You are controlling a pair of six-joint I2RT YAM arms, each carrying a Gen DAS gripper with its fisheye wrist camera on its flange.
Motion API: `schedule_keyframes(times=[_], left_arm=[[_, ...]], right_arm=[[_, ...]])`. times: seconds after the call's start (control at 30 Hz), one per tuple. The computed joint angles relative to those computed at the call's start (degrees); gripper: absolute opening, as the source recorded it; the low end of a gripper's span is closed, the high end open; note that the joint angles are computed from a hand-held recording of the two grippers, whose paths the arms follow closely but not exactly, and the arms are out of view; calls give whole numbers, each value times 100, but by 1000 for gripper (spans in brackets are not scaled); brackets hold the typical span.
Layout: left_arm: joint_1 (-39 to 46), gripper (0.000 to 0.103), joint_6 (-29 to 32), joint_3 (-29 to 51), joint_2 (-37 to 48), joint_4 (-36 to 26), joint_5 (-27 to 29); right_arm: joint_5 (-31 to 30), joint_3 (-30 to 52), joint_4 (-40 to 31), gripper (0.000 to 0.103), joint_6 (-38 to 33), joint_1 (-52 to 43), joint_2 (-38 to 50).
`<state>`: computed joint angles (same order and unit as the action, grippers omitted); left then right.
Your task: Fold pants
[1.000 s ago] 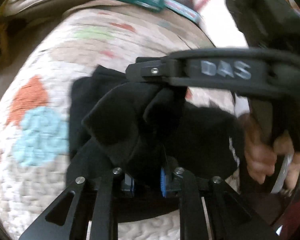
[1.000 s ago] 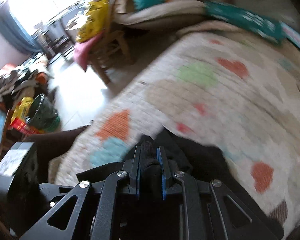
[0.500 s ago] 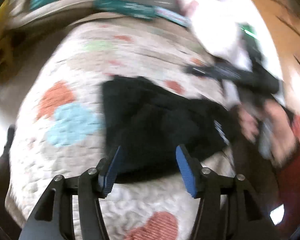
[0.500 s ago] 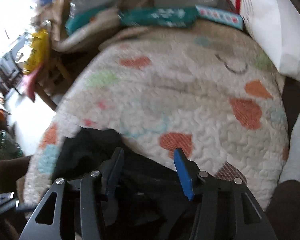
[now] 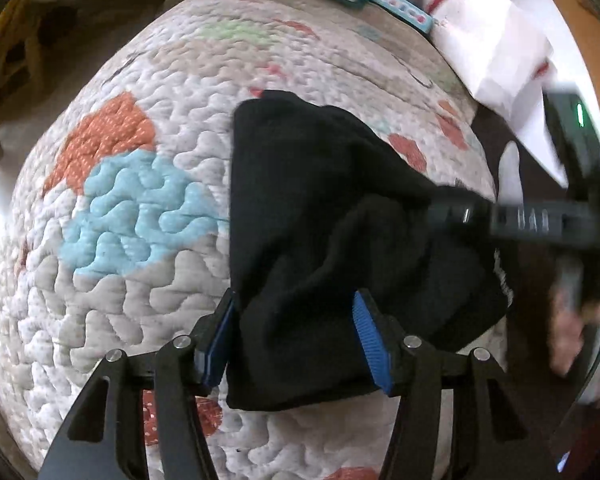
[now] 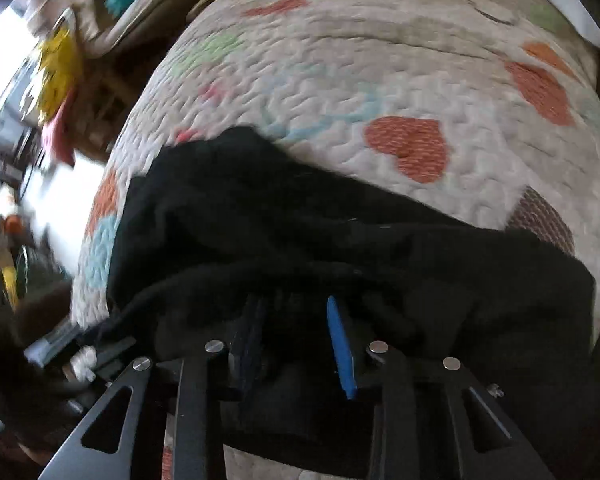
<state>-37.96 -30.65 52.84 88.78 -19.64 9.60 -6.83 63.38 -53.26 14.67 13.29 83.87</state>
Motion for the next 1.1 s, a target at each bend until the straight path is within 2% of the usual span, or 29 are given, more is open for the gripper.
schedule_keyframes(times=[0.03,0.07,0.1,0.17,0.23,0.3,0.37,0.43,0.47,0.5,0.53,0.57,0.6,0.63,0.7,0.9,0.97,1.1], left_arm=[[-84,52,-4,-1,-38,-15,-97],[-115,51,17,-85,-99,45,-151],[-123,51,9,-179,-153,142,-162],[-65,51,26,-288,-222,234,-108],[11,56,-72,-409,-236,451,29],[58,68,-136,-504,-258,654,199],[-17,70,-130,-538,-266,744,133],[-237,70,87,-466,-202,671,-221],[-330,64,172,-420,-166,628,-394],[-435,50,266,-401,-160,579,-615],[-464,43,356,-426,-180,594,-677],[-418,32,394,-427,-189,588,-614],[-337,27,390,-415,-180,587,-488],[-217,25,359,-411,-176,586,-286],[12,22,310,-416,-177,590,60],[588,17,339,-409,-319,536,463],[910,17,318,-409,-346,524,577],[1504,17,279,-634,-612,447,716]], right_arm=[[565,150,-133,41,103,154,0],[937,248,-172,41,110,287,-13],[1057,372,-147,41,39,372,-10],[629,628,5,44,-117,381,56],[366,1001,180,58,-157,584,354],[414,1557,259,62,-202,1015,923],[453,2172,151,62,-269,1329,1559],[432,2862,-188,62,-285,1554,2293],[430,3119,-349,62,-325,1575,2575],[491,3449,-544,62,-372,1633,2962],[562,3623,-704,62,-401,1702,3137],[638,3807,-834,59,-450,1751,3337],[773,3980,-1002,44,-488,1850,3504],[883,4087,-1105,33,-522,1918,3580],[1012,4289,-1270,18,-568,2001,3626],[969,4788,-1518,11,-291,1965,3697],[966,5161,-1592,11,-212,1989,3858],[893,6420,-2017,11,-199,2057,4508]])
